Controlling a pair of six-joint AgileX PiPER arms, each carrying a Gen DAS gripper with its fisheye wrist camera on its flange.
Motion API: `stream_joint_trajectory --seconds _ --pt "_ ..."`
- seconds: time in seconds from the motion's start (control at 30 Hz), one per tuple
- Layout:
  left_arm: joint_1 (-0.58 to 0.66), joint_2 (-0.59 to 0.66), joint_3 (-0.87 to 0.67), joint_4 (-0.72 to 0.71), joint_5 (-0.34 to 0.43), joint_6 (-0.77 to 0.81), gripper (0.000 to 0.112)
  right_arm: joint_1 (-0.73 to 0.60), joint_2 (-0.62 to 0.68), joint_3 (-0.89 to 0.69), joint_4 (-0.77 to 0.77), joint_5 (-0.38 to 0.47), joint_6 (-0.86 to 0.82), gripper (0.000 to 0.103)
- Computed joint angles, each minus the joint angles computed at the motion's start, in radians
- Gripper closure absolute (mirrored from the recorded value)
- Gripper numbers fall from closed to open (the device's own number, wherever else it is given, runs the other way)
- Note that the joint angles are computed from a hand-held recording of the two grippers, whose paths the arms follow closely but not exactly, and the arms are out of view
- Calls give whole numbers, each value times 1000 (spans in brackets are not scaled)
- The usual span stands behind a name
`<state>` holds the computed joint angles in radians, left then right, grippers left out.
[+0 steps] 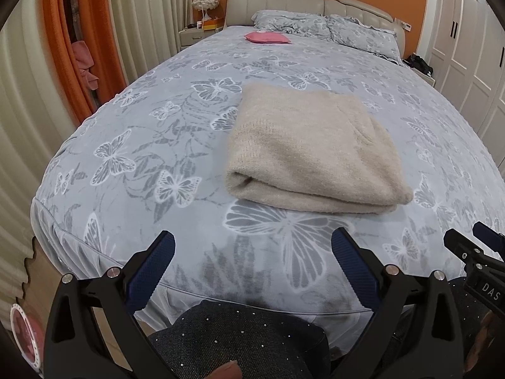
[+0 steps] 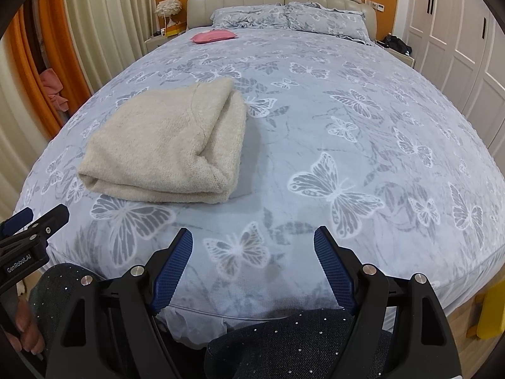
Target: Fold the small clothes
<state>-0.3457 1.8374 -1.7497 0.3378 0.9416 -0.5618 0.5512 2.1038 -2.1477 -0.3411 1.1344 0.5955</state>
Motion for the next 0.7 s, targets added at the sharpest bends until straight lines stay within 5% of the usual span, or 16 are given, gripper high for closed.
stream_joint_trajectory --seconds 0.7 --pt "3 7 -12 3 6 29 15 2 -1 -1 -3 -1 2 26"
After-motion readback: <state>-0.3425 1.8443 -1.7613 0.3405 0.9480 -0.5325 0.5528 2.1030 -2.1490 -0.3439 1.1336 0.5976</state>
